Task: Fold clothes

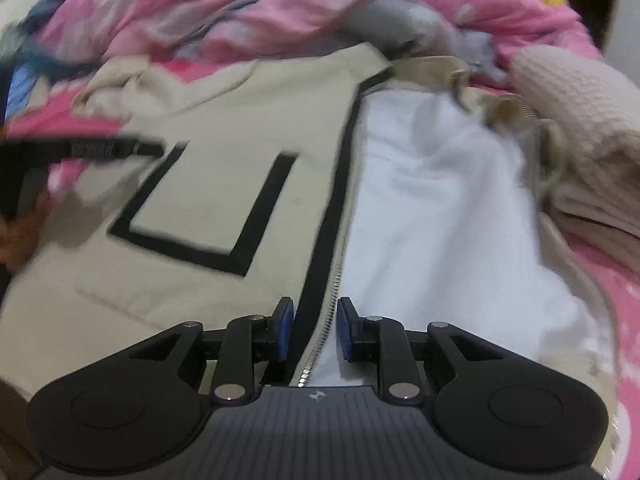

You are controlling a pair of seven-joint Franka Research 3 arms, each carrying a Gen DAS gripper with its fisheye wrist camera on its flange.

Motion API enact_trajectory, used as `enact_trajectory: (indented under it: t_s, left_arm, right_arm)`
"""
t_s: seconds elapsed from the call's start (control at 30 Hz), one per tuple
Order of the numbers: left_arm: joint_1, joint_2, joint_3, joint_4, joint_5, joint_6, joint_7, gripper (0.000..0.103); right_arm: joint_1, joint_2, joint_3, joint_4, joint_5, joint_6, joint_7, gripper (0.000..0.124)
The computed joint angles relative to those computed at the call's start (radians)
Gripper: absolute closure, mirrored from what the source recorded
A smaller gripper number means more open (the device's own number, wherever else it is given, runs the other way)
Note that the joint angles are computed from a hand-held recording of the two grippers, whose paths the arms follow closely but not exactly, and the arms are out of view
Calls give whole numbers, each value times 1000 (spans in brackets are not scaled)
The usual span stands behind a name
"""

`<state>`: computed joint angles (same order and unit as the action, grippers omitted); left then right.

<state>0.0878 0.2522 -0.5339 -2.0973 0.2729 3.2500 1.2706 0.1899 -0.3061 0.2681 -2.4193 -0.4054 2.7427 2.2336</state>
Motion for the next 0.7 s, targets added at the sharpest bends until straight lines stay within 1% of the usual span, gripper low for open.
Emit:
enact_trajectory:
  t_s: [0.03, 0.1, 0.17, 0.2, 0.3, 0.37, 0.4, 0.43, 0.5, 0.57, 0.6, 0.63, 0.67, 0.7]
  left_arm:
    - [1, 0, -1, 0, 0, 1, 0, 62]
    - [9, -1, -9, -1, 0, 3, -1, 62]
    - [28, 1, -28, 0, 1, -1, 1, 62]
    - [39, 2, -39, 0, 0, -4, 4, 62]
    - [69, 5, -72, 1, -9, -13, 17, 62]
    - [86, 7, -92, 2, -18, -19, 29, 62]
    - [84, 5, -91, 2, -21, -24, 35, 62]
    - [59, -1, -67, 1, -20, -28, 39, 62]
    - [-10, -15, 3, -4, -12, -26, 42, 62]
    - [-87, -28, 83, -10, 1, -23, 39, 62]
    - [-104, -32, 99, -12, 3, -23, 41, 62]
    - [-93, -31, 87, -12, -4, -24, 50, 62]
    - [-70, -30, 63, -13, -14, -27, 63, 62]
    - [-43, -28, 32, -14, -26, -32, 79, 62]
  right_arm:
    - [3, -18, -4, -10, 4, 24, 2, 100]
    - [32, -30, -21, -21, 45, 31, -58, 100]
    - [42, -19, -17, -12, 80, -30, -90, 100]
    - [46, -21, -20, -20, 100, -40, -87, 100]
    - [62, -67, -48, -63, 195, -16, -70, 99]
    - [61, -107, -47, -91, 239, 6, -62, 99]
    - [60, -121, -43, -102, 255, 6, -64, 99]
    - [60, -136, -39, -113, 271, 5, -65, 99]
    - [51, -139, -21, -118, 282, 11, -63, 99]
    - [60, -124, -22, -120, 302, 52, -85, 99]
    - [70, -110, -25, -115, 313, 80, -105, 99]
    - [82, -96, -30, -110, 326, 107, -131, 99]
    - [98, -77, -36, -100, 339, 130, -163, 99]
    - [117, -51, -46, -79, 357, 129, -201, 99]
